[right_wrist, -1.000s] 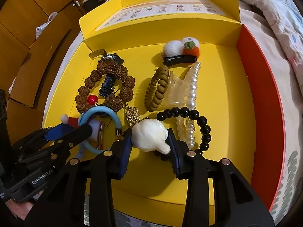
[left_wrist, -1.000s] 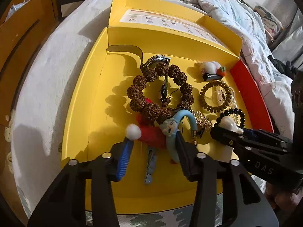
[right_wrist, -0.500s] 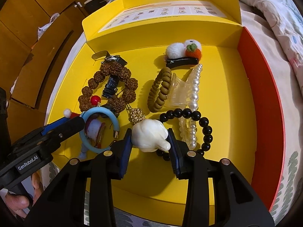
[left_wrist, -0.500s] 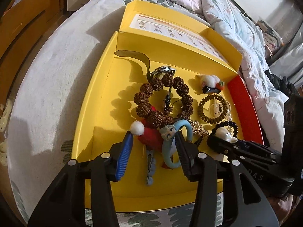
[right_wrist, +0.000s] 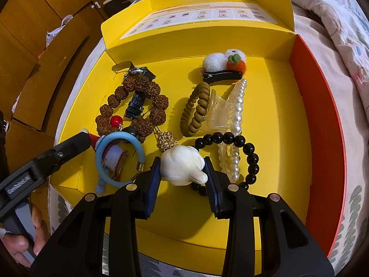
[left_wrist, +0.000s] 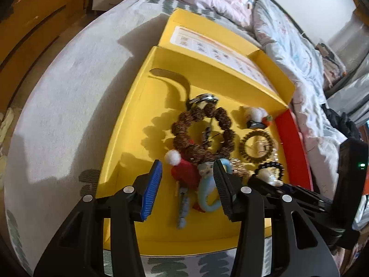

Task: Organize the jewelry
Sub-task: 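Grasp the red Santa-hat ornament with the left tool while the right tool holds the white ornament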

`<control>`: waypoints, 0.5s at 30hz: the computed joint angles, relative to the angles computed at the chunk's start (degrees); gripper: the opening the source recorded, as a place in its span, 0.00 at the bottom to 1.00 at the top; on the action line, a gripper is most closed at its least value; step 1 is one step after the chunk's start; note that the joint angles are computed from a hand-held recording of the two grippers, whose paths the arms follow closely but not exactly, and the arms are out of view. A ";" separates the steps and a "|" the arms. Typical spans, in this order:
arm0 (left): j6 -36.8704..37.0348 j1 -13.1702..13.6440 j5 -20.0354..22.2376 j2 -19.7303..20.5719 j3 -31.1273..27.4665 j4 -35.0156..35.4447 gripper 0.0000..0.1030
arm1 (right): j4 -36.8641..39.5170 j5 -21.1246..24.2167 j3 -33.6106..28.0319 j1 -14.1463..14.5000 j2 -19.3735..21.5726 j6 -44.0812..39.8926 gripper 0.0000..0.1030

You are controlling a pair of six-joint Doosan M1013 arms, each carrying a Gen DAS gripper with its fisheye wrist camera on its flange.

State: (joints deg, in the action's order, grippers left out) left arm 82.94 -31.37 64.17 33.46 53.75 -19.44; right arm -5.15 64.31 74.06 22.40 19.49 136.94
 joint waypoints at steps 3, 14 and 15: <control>-1.59 -0.22 0.61 0.33 -0.33 1.97 0.43 | -0.20 0.36 -0.17 0.07 0.12 -0.10 0.36; -0.18 -0.53 2.18 1.02 -1.15 2.13 0.20 | -1.72 2.18 -0.99 0.72 0.81 -0.73 0.36; -0.14 -0.53 2.23 1.03 -1.16 2.13 0.20 | -1.73 2.11 -0.99 0.75 0.84 -0.76 0.36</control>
